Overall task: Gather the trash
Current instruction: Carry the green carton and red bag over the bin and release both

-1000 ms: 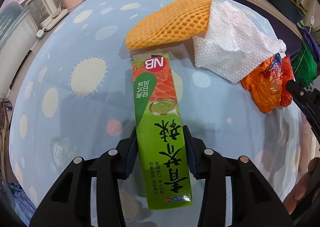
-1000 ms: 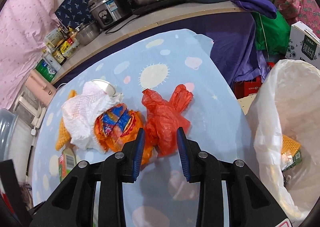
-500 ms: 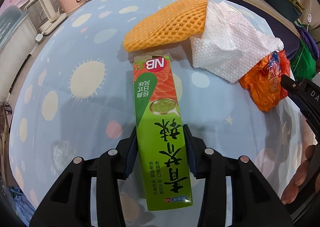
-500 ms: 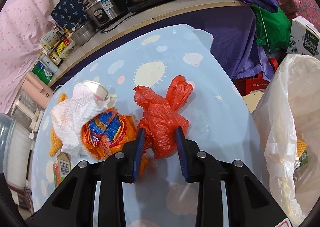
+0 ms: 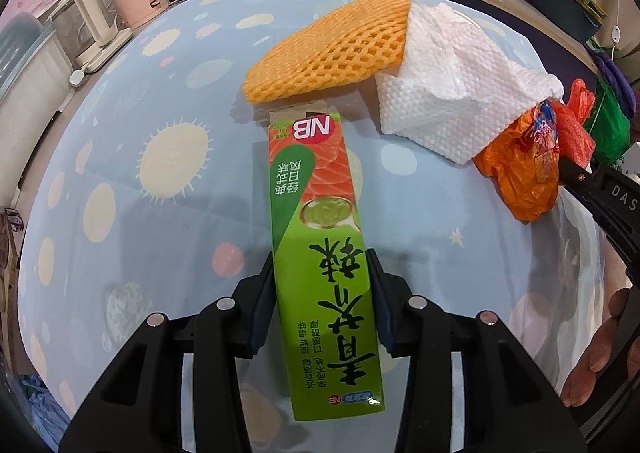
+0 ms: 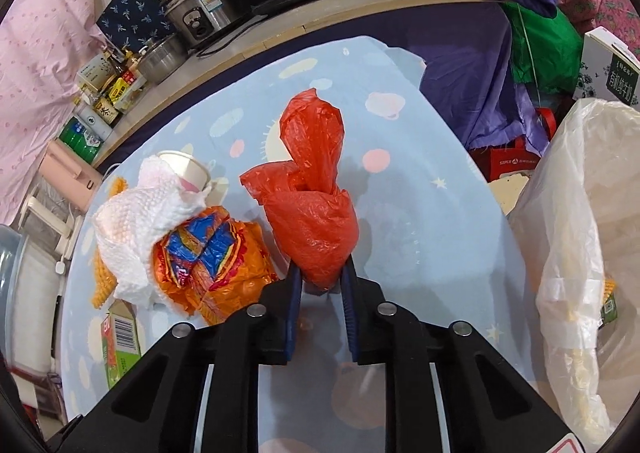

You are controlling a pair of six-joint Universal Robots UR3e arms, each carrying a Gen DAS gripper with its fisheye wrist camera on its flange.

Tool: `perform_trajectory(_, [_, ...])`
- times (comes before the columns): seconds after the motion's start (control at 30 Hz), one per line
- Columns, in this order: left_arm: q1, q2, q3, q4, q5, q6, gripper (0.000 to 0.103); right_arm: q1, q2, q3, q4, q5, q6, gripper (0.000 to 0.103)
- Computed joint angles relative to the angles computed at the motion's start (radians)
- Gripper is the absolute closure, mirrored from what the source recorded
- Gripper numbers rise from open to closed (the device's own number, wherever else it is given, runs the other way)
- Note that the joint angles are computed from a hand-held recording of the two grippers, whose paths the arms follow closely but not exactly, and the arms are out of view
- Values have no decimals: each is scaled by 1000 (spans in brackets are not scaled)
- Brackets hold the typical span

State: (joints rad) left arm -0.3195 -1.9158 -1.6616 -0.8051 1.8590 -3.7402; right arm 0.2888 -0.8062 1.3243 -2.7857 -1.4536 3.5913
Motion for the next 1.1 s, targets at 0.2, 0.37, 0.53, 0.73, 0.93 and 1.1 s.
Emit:
perform_trajectory(0.2, [-15, 14, -3, -1, -15, 5, 64, -18, -134, 172, -95, 8, 9, 88])
perform_trajectory(0.37, [-74, 40, 17, -1, 26, 2, 64, -31, -280, 348, -159, -16, -8, 88])
perform_trajectory(0.53, [-150, 50, 90, -10, 62, 21, 64, -76, -432, 534, -212, -13, -18, 88])
perform_trajectory(0.73, [-252, 8, 235, -26, 90, 55, 64, -155, -606, 729, -266, 9, -30, 88])
perform_trajectory(0.93, [-337, -94, 414, -53, 83, 93, 64, -240, -782, 878, -269, 5, -63, 88])
perform_trajectory(1.1, [-386, -202, 588, -92, 71, 114, 64, -353, -915, 985, -250, 42, -95, 87])
